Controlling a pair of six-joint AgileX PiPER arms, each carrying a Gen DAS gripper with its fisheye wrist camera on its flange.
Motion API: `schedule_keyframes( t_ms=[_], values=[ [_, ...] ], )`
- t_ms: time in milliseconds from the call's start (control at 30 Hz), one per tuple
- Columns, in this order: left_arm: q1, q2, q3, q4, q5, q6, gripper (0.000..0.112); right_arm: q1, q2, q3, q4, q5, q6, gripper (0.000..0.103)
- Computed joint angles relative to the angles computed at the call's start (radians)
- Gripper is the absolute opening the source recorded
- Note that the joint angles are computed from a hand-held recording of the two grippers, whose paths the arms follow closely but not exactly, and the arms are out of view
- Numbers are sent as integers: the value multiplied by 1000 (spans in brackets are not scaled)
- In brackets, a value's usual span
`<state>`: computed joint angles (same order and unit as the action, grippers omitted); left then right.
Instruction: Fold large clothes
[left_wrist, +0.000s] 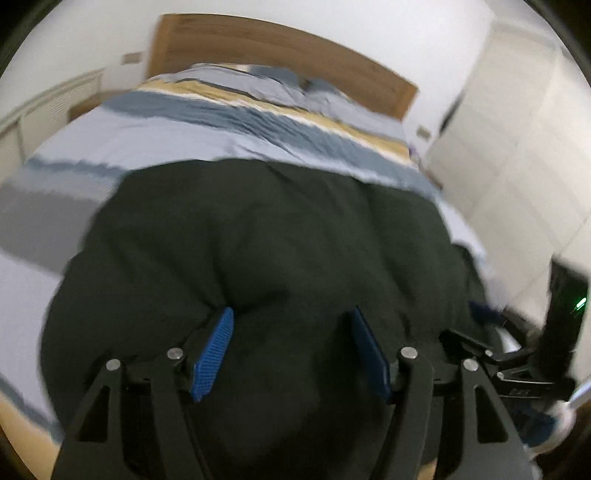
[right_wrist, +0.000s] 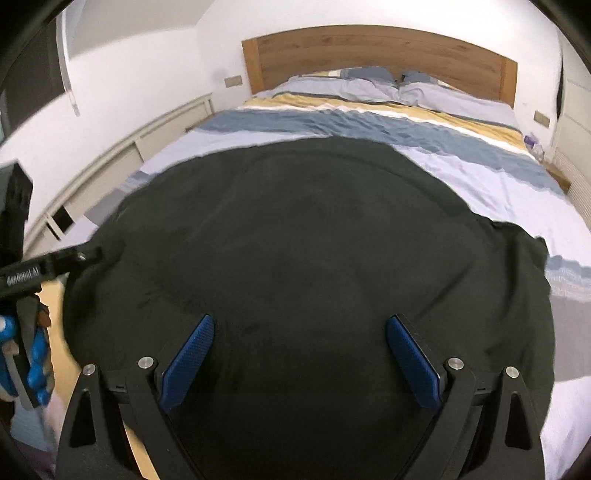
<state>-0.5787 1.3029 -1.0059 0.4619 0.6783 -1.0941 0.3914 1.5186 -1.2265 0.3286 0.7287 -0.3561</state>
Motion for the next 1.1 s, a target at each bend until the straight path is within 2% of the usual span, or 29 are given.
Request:
schedule_keyframes(
  t_ms=[100, 200, 367, 467, 600, 767, 967, 1100],
  values=[
    [79, 172, -111, -59, -37, 131, 65, 22, 110, -79, -52, -41, 57, 95],
    [156, 282, -225, -147, -28, 250, 65, 14, 241, -216, -90, -30, 119, 97],
    [261, 506, -516, -305, 91, 471, 71, -1, 431, -463, -153, 38, 200, 98],
    [312, 584, -601, -369, 99, 536, 72, -17, 509, -557, -151, 56, 201, 99],
    [314, 590, -555, -342, 24, 514, 73, -33, 539, -570, -123, 29, 180, 99],
    [304, 542, -440, -294, -79, 463, 74, -56, 482, -482, -61, -24, 130, 99],
    [299, 501, -377, -263, -125, 421, 74, -144, 425, -402, 54, -42, 69, 99],
    [293, 478, -355, -238, -120, 380, 74, -185, 417, -395, 47, -42, 97, 99]
  ],
)
